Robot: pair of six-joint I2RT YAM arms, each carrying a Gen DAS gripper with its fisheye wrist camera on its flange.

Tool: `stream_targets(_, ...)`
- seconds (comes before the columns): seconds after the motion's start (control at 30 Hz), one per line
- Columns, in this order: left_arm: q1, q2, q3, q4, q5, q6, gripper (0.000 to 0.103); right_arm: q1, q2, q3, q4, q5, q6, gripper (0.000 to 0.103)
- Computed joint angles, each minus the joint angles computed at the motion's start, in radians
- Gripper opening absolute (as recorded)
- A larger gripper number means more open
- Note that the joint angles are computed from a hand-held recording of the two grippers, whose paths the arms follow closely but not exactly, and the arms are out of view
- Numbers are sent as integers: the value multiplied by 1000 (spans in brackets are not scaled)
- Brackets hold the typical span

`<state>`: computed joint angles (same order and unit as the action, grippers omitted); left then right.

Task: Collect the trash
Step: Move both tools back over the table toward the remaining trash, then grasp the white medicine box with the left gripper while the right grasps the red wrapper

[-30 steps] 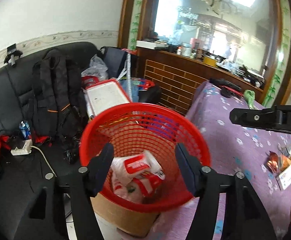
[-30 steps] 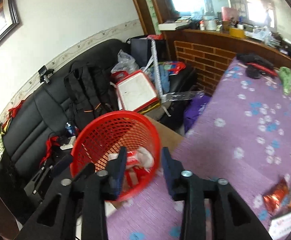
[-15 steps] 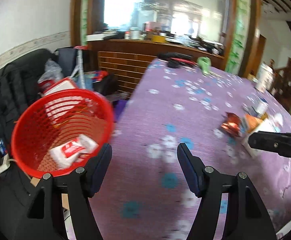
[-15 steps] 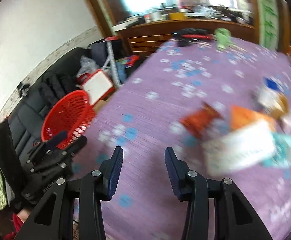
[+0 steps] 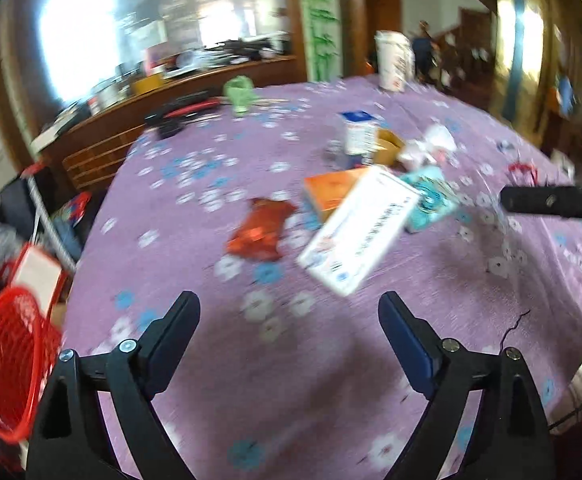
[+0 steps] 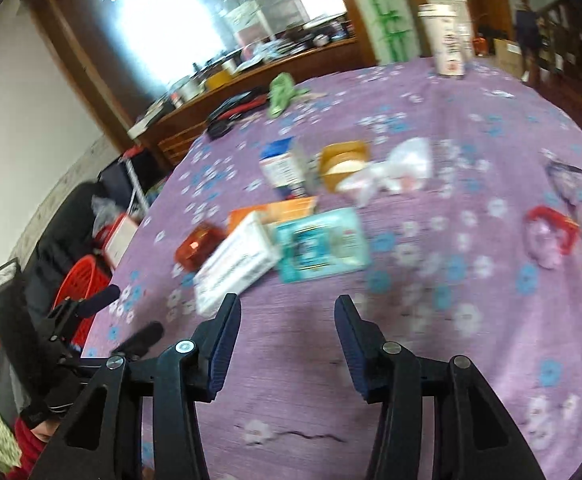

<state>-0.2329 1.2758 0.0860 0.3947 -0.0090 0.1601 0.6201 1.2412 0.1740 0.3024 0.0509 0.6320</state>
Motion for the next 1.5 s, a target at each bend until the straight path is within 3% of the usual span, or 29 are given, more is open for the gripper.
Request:
stream_targets(0.07,-104,123,56,39,-80,-26,90,-55,-88,-37,-39,-20,-20,57)
stream_targets(0.27,-210,384,234,44,-199,-31,90,-325,-417,-131,-245,-144,-115,61)
stream_targets(0.4,-214,467,311,21,-186,-48,90,-612,-503,-158,-327,-304,-227,62)
stream_targets(0.57,-223,527,339,60,-171,-85,90,-866,-426,-152,-305,-431,-334,62)
stream_targets(0.6,-219,531,337,74,-164,-88,85,-903,-393,-148,-284,-441,-351,63)
stream_targets(0.63,-220,532,333,85,-159,-94,79,-929,-371,-143,-274,-449,-365,63)
stream_targets(0.67,-221,532,333,84,-155,-101,65,-953,-337,-141,-251,-456,-378,63)
stream_targets(0.73,-222,526,328,90,-160,-113,56,-980,-246,-130,-187,-450,-392,64)
stream_targets(0.8,-208,512,319,82,-130,-125,24,-979,-138,-119,-105,-436,-393,64)
stream_targets(0.83,-190,501,317,65,-94,-133,18,-973,-80,-112,-61,-424,-389,64)
stream_targets(1.1,-136,496,308,55,-12,-147,14,-884,205,-49,142,-298,-350,63)
stream_targets(1.2,-120,508,326,47,0,-160,18,-871,282,-20,172,-278,-352,51)
stream_targets(1.27,-117,518,338,45,1,-166,25,-864,330,-2,185,-265,-351,36)
stream_targets(1.4,-113,535,357,52,2,-180,30,-877,366,-12,240,-283,-358,31)
stream_targets(1.47,-109,541,362,54,11,-187,24,-880,350,-25,247,-290,-361,28)
stream_targets(1.5,-108,541,361,56,16,-189,13,-884,330,-36,245,-302,-359,17)
